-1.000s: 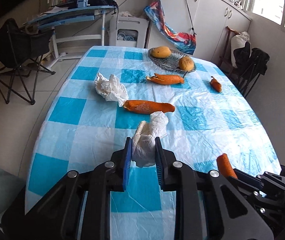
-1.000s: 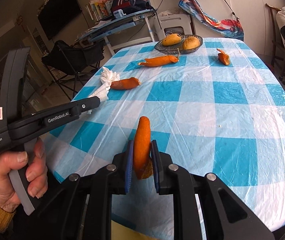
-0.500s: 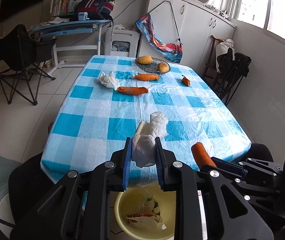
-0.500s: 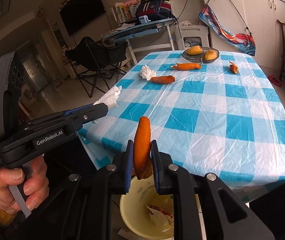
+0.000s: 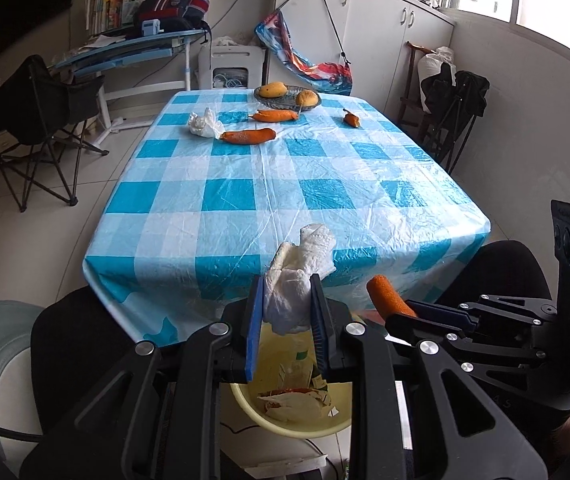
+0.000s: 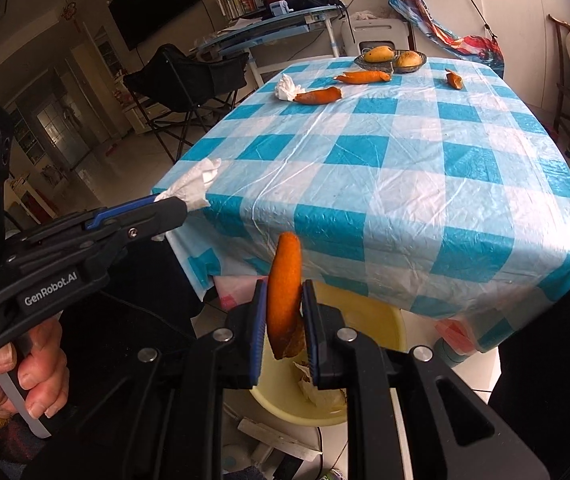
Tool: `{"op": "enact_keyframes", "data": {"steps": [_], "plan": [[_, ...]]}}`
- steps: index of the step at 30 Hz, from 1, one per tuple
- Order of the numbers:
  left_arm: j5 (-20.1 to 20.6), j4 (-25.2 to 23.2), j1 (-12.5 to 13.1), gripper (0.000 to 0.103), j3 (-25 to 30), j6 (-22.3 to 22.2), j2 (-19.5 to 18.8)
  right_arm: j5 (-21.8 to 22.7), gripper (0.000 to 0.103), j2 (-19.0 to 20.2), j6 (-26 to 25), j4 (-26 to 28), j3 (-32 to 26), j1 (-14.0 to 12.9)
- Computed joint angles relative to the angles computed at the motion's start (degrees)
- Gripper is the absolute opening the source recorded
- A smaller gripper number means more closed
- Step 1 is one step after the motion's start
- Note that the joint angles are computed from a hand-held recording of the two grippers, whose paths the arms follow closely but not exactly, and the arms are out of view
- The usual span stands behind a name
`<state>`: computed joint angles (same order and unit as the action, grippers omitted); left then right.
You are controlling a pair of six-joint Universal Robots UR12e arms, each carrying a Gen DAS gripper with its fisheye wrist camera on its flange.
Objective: Collect trash
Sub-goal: 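Carry the tissue and carrot over the yellow basin and open both grippers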
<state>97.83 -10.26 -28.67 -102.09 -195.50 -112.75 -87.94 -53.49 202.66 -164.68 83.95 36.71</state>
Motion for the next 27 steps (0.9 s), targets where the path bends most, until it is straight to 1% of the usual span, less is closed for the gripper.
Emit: {"op": "enact_keyframes", "data": {"steps": [8,17,20,22,24,26,27], "plan": [[1.9,2.0,-0.7,0.021,-1.5,0.4,1.4,-1.3,0.018,-0.6,-0.4,-0.2,0.7,0.7],[3.3,4.4,-1.5,0.021,-2.9,1.4,2.7,-2.3,0.018,-1.0,0.6,-0.2,1.3,1.0],[3.3,4.2,-1.5,0.021,-3.0,1.3,2.7,-2.8,0.018,-0.8,0.9,0.5,1.1,1.1],[3.2,2.6,-1.6,0.022,-2.7,1.2,2.7,-2.8,0.019,-0.8,2.0,1.3,1.1,1.0],[4.2,1.5,-1.8,0.027,-2.4,0.3,2.1,-2.6,0.021,-0.9,3.8,1.2,1.5,0.7],[3.8,-1.7,-1.6,0.041,-2.0,-0.7,2.0,-2.4,0.024,-1.2,5.5,0.4,2.2,0.4],[3.7,-2.5,-1.6,0.044,-2.1,-1.1,1.9,-2.2,0.026,-1.3,6.4,0.0,2.5,0.3]]}}
